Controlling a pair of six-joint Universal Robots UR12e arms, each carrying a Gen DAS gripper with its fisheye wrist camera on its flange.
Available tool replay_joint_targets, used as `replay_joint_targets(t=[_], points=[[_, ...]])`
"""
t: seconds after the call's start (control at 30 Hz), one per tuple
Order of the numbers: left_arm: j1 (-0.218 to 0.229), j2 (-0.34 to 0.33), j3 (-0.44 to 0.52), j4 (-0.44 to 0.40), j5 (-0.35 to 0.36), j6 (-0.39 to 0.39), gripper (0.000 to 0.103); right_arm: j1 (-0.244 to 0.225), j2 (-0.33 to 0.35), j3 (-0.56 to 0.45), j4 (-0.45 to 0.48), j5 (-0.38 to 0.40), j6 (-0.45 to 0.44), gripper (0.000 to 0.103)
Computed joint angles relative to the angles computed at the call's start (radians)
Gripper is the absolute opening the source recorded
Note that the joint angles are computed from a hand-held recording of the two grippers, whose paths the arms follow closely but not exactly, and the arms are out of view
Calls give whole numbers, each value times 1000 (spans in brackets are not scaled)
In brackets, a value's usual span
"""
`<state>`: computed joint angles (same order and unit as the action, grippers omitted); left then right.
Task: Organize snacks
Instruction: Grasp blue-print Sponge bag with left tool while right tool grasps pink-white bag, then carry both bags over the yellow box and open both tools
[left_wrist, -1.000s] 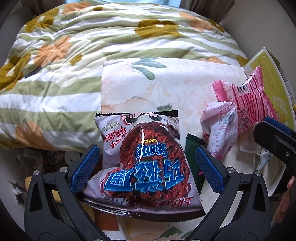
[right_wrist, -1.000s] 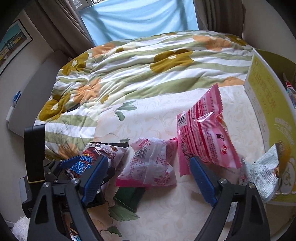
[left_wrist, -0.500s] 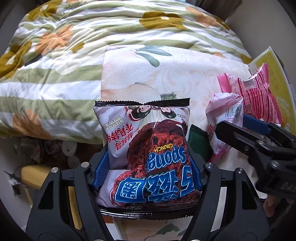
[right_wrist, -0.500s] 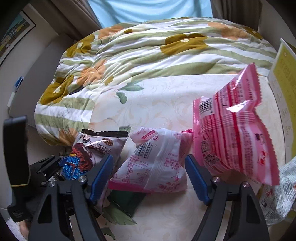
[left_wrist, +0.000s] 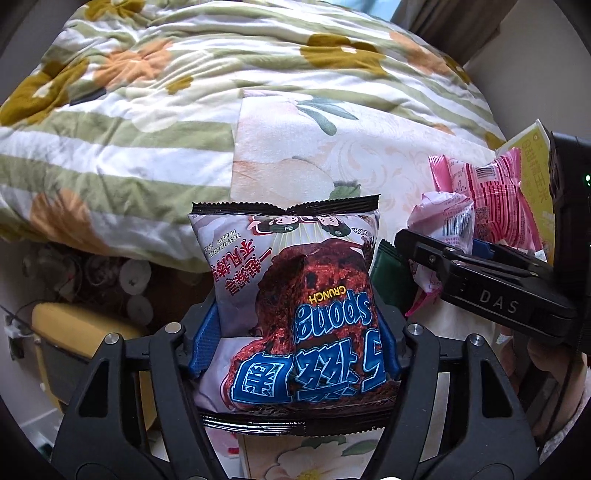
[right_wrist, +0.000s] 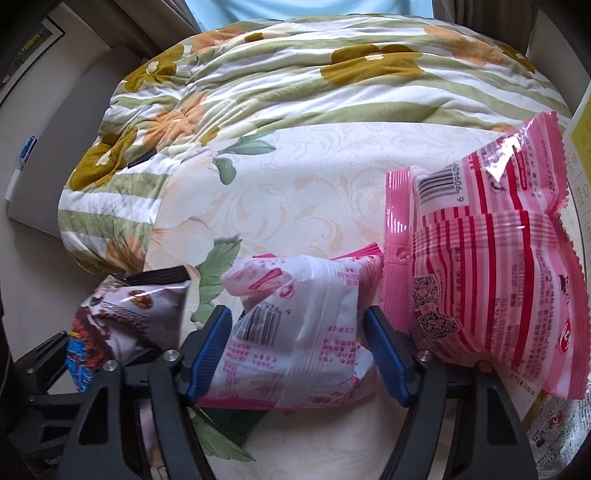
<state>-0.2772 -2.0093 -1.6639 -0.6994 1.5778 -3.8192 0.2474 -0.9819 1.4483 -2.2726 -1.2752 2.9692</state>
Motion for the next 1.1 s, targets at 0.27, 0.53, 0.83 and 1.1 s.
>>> replay_joint_targets(t=[0.27,0.53,0.83,1.1], points=[[-6,29,-24,39,17,-14,66,-1,-29,37,-40,5,-30,45],[-16,80,-32,89,46,26,66,-16,-102,91,-118,86,15,45],[-44,75,59,132,61,135,66,-71,-209,158,-225,172,105,45],[-112,-27,255,124,87,181,66,-171,-274,200,-315,156,130,45]])
